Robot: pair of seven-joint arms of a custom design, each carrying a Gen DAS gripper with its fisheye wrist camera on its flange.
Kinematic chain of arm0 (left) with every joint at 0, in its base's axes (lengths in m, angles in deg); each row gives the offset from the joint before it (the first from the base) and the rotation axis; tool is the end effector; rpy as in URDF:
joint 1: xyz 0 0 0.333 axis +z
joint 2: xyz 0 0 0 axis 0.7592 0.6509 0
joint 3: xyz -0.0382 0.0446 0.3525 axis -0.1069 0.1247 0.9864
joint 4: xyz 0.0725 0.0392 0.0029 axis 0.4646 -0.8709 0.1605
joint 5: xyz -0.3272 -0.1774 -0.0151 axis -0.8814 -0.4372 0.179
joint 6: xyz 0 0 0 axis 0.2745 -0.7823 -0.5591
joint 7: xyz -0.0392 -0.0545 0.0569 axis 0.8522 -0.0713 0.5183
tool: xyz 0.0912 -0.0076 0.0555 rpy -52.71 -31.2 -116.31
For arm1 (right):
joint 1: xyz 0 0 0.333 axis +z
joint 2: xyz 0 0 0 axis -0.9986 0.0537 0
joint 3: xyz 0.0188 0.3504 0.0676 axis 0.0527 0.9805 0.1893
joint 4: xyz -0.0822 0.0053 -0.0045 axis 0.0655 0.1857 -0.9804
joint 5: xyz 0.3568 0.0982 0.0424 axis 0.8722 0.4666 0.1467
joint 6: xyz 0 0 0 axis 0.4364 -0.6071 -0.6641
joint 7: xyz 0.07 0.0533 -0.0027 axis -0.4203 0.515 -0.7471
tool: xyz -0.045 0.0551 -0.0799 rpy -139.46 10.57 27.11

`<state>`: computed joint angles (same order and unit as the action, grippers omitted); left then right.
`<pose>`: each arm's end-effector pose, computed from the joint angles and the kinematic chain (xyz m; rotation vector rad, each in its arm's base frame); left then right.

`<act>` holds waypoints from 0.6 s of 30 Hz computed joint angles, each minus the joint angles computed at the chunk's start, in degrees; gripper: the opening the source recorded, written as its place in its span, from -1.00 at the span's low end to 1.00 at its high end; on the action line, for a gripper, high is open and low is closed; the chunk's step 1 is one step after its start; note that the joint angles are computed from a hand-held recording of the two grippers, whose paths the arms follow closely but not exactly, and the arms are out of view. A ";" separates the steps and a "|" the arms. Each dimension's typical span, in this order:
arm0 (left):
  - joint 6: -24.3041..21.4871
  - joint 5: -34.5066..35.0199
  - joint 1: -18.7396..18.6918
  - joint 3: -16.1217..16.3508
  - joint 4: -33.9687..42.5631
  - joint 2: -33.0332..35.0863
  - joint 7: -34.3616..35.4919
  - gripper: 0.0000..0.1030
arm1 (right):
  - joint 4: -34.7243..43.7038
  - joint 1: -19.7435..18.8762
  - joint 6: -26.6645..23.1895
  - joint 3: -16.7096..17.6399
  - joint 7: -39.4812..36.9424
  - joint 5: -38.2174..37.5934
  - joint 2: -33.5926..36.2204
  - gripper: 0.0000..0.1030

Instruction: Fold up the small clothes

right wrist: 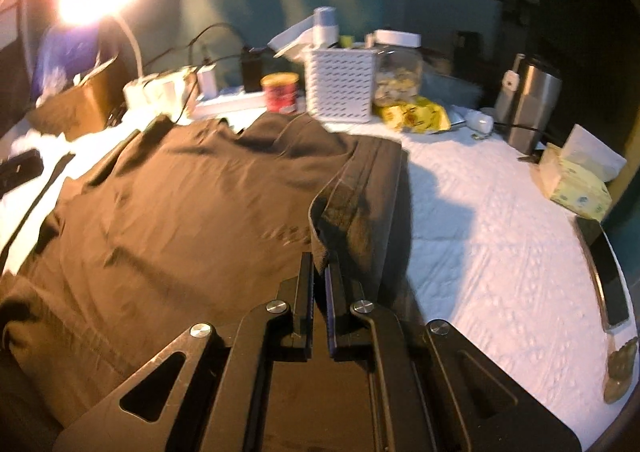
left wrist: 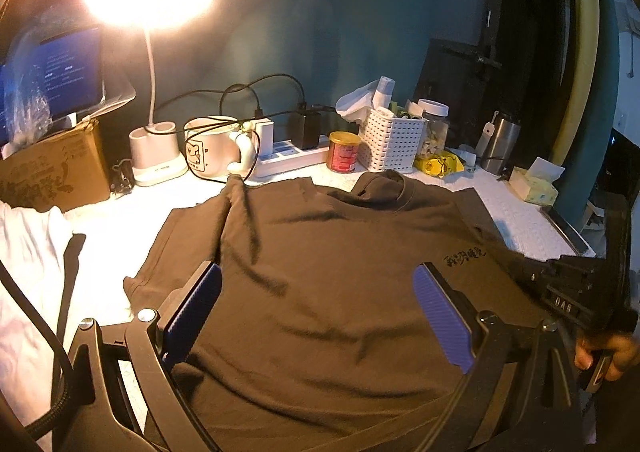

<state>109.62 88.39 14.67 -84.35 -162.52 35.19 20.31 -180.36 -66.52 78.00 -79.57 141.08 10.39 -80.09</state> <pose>0.5394 -0.4945 0.5570 -1.4574 1.9766 -1.1566 0.4816 0.2793 0.5222 -1.7576 1.7943 -0.6833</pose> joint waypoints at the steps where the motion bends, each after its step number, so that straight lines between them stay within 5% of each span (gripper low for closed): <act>1: 0.38 -0.05 0.18 0.00 -0.44 -0.18 -0.07 0.86 | 0.11 0.27 -0.15 0.25 -0.43 0.13 0.19 -0.89; 7: 1.65 -0.29 0.91 0.13 -2.61 -1.12 -0.64 0.86 | 0.31 2.23 -0.59 0.86 -7.50 5.46 1.38 -0.88; 12: 1.89 0.15 1.90 0.47 -5.10 -2.54 -1.73 0.86 | 2.50 4.10 -5.77 0.80 -9.48 8.55 2.81 -0.87; 14: 2.06 0.28 2.54 0.47 -6.03 -3.08 -2.05 0.86 | 3.51 4.82 -7.64 0.69 -9.06 8.64 3.20 -0.80; 18: 1.65 -0.08 4.39 0.24 -7.42 -3.83 -1.85 0.86 | 5.04 5.56 -7.19 0.41 -9.87 10.30 3.86 -0.32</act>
<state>111.27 88.31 19.06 -84.11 -169.94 31.37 18.46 -175.33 -60.95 70.81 -79.16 131.21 20.69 -76.23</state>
